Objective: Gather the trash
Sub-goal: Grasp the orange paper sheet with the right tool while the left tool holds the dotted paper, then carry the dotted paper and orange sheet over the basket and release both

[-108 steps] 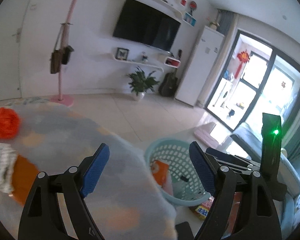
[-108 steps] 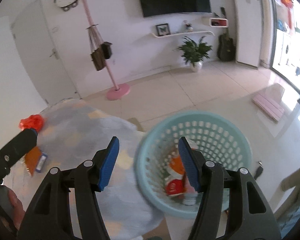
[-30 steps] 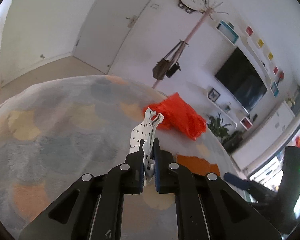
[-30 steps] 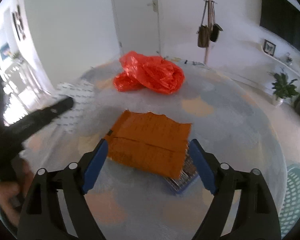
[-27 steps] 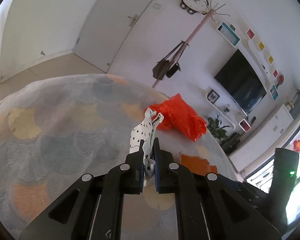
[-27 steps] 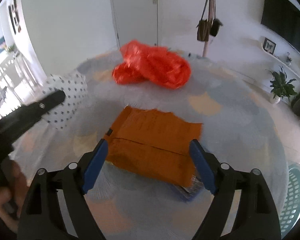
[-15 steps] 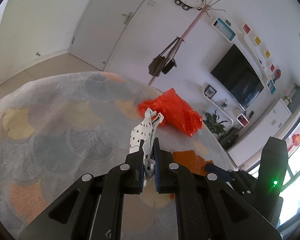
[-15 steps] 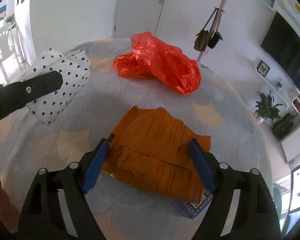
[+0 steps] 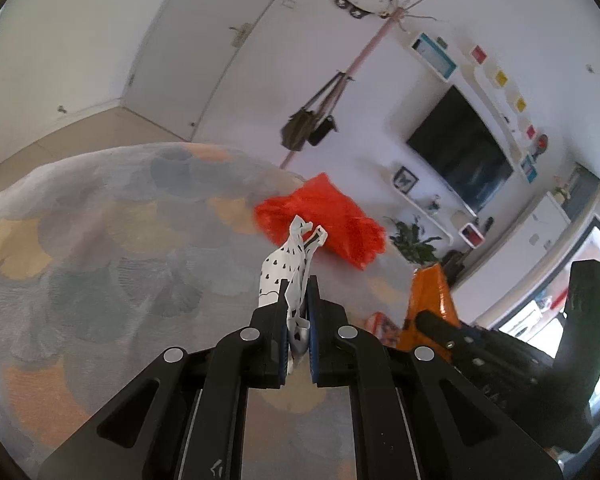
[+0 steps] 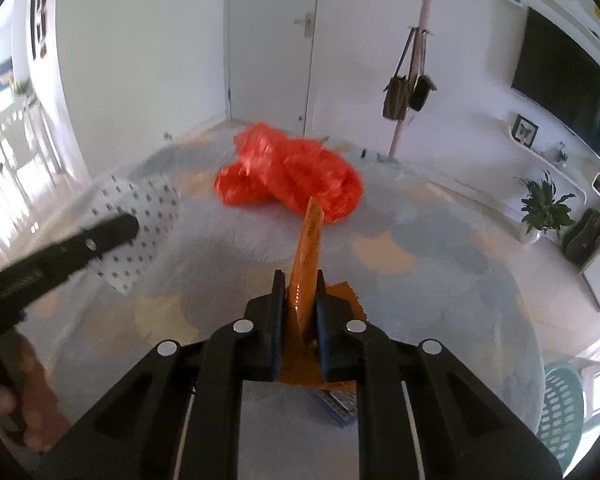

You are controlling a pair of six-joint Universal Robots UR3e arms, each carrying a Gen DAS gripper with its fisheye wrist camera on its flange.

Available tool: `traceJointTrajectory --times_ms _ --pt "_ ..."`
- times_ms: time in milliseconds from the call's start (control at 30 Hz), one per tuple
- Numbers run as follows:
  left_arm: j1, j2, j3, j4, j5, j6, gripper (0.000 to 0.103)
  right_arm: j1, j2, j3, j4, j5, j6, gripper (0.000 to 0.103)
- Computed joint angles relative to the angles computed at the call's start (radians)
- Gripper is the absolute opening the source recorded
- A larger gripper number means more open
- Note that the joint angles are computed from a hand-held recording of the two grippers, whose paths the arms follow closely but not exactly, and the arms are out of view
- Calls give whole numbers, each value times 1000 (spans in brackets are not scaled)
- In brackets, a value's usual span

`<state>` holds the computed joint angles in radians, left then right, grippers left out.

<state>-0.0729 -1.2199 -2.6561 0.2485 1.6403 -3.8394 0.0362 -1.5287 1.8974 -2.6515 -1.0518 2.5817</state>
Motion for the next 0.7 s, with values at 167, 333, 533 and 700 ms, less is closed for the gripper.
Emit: traceJointTrajectory --times_ms 167,333,533,700 --pt "-79 -84 62 60 4 4 6 -146 -119 40 90 122 -31 11" --pt "-214 -173 220 27 18 8 6 -315 -234 97 120 225 -56 11" --pt "-404 -355 551 -104 122 62 6 -579 -338 90 303 399 -144 11" --pt "-502 -565 872 -225 129 115 6 -792 -360 42 488 512 -260 11"
